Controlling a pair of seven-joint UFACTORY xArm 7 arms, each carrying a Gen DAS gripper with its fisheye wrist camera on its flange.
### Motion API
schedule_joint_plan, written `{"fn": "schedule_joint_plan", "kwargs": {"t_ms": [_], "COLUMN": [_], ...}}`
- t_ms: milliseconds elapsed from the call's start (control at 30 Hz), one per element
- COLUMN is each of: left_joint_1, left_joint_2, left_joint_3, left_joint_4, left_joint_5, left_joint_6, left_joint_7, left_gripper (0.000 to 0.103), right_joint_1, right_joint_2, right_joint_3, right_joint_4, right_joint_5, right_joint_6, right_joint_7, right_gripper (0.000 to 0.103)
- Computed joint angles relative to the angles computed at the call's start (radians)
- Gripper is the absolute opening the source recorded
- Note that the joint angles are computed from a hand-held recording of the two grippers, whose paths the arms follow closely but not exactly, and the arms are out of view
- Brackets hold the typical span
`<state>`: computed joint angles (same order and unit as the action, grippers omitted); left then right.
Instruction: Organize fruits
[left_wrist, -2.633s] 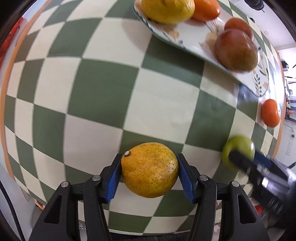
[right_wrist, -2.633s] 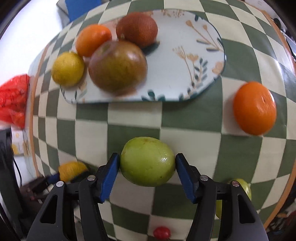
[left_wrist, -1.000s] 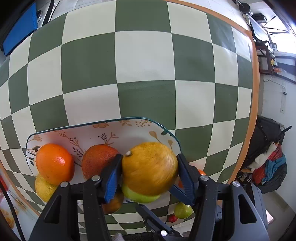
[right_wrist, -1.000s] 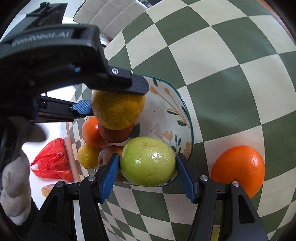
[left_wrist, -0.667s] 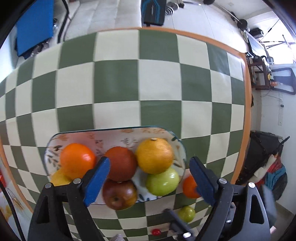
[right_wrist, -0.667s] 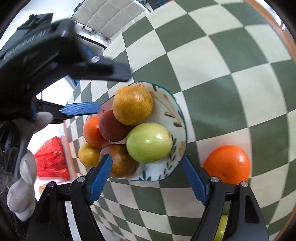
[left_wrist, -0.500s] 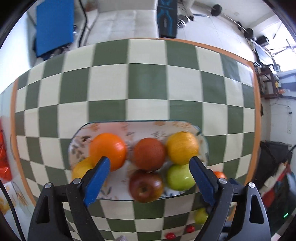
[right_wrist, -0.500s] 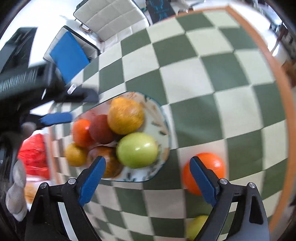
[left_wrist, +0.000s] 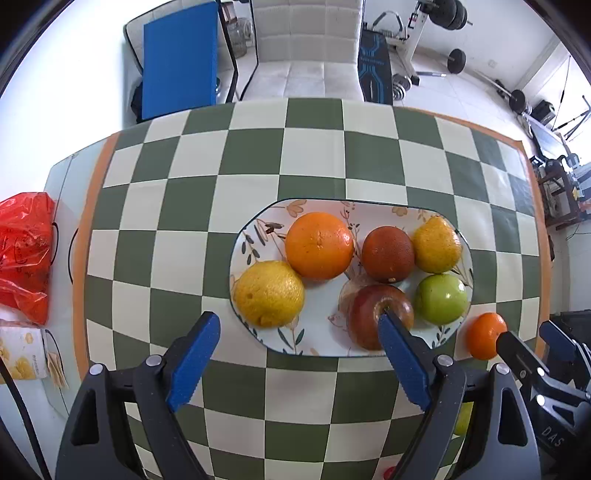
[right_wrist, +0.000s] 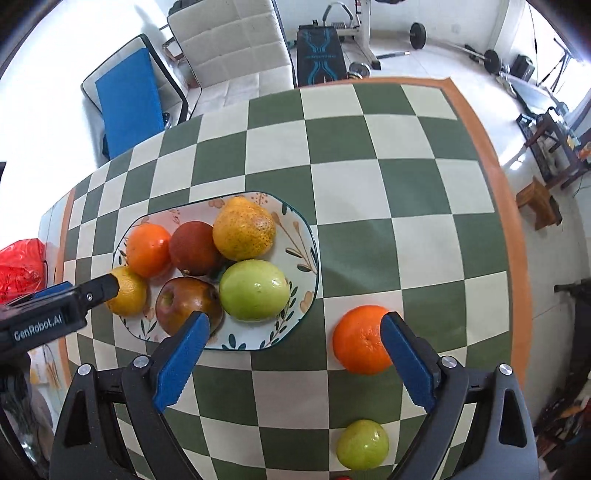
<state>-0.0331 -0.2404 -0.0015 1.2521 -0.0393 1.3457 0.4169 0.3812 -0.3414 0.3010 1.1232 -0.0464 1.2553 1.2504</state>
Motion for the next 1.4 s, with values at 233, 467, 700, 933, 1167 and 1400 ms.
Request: {"fn": "schedule_joint_plan", "kwargs": {"t_ms": [233, 467, 700, 933, 1167, 1400], "left_joint_1": [0.015, 0.022, 0.025, 0.022, 0.029, 0.045], "left_joint_2": [-0.131, -0.245, -0.330, -0.397, -0.420, -0.483], "left_joint_3": [0.040, 0.085, 0.127, 0.151, 0.122, 0.033], "left_joint_4": [-0.037, -0.037, -0.003, 0.008, -0.036, -0.225], "left_joint_5": [-0.049, -0.098, -0.141, -0.156, -0.120, 0.016], "left_joint_6": [0.003, 0.054, 0.118, 0.150, 0.156, 0.032], "left_joint_7": [0.057, 0.116, 0.158, 0.184, 0.159, 0.133], "left_gripper": [0.087, 0.087, 0.087, 0.087, 0.102, 0.102], "right_joint_1": [0.014, 0.036, 0.063, 0.115, 0.161, 0.148], "right_joint_2": [-0.014, -0.026, 0.021, 0.086, 0.067, -0.180], "right_joint_3": [0.053, 0.123, 0.227, 0.297, 0.276, 0.131], "right_joint_4": [0.103, 0.217, 0.404, 0.570, 0.573, 0.182], "right_joint_5": [-0.068, -0.129, -0.230, -0.332, -0.344, -0.086], "right_joint_6": [0.123, 0.249, 0.396, 0.526, 0.518, 0.307], "right_joint_7": [0.038, 0.089, 0.158, 0.222, 0.283, 0.287], "right_gripper": [0.096, 0.096, 0.096, 0.096, 0.096, 0.096]}}
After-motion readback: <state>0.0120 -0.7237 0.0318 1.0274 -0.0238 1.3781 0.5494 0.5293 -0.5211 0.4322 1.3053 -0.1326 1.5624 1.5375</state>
